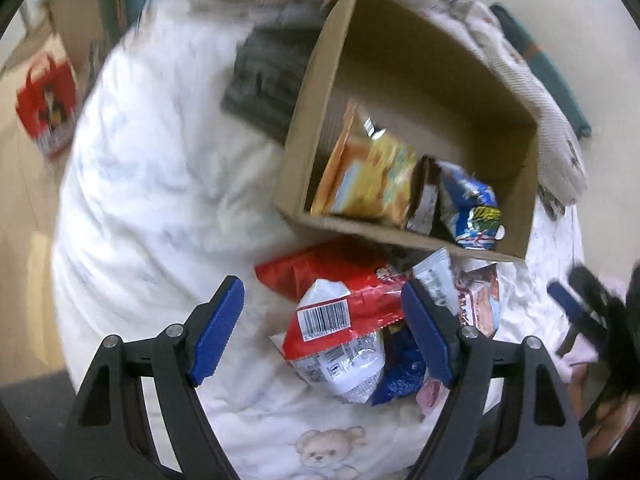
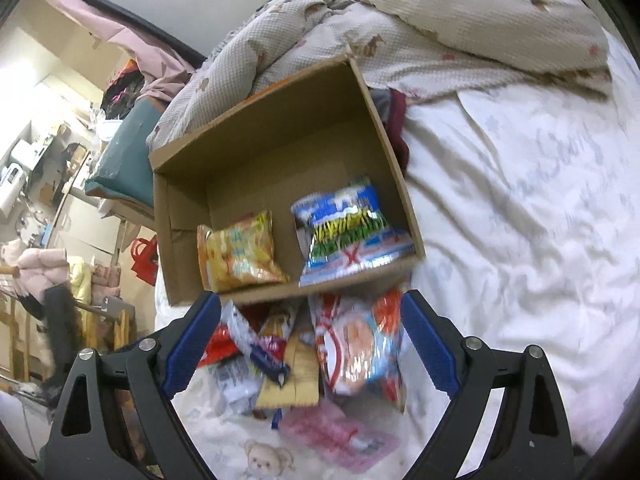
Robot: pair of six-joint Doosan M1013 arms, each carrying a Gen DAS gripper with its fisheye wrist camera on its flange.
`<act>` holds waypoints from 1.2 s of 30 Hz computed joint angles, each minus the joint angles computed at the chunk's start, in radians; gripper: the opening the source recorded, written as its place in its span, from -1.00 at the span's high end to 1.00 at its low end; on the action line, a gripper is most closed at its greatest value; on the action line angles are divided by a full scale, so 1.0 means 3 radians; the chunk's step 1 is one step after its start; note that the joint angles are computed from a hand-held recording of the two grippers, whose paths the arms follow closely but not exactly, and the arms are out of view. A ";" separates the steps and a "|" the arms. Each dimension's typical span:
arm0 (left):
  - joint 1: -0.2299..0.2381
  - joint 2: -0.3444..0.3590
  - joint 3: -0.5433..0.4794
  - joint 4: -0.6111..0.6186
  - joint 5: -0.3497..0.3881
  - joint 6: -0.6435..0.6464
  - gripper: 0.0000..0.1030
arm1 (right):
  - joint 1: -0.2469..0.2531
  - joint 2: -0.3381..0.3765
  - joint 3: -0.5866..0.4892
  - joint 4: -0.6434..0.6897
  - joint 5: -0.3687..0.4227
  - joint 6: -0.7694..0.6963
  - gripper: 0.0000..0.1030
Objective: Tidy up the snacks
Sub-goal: 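Grasp the red bag with the left tool while the right tool grasps the peanut packet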
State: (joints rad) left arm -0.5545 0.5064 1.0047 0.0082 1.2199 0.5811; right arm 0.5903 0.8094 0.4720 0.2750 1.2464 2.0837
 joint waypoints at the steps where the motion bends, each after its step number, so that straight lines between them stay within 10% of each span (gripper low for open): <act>1: 0.0010 0.0021 -0.0001 -0.0040 0.0006 -0.0020 -0.52 | 0.0002 -0.0048 0.0088 -0.0003 -0.0030 0.0002 -0.81; 14: 0.0103 0.0231 0.0018 -0.0932 -0.0185 0.0208 -0.37 | 0.0005 -0.0102 0.0248 -0.0138 0.0079 0.0139 -0.81; 28: 0.0033 -0.0067 0.0179 -0.0743 -0.0242 0.0165 0.10 | -0.0022 -0.0097 0.0262 -0.0075 0.0047 0.0200 -0.81; 36: -0.0033 -0.0229 0.0267 -0.0469 -0.0118 0.0239 0.10 | -0.0064 0.0210 -0.0111 0.0161 0.0815 0.0474 -0.81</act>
State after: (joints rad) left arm -0.5645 0.4378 1.0848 -0.1324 1.1846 0.6528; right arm 0.5711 0.8725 0.4387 0.3232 1.4908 2.2260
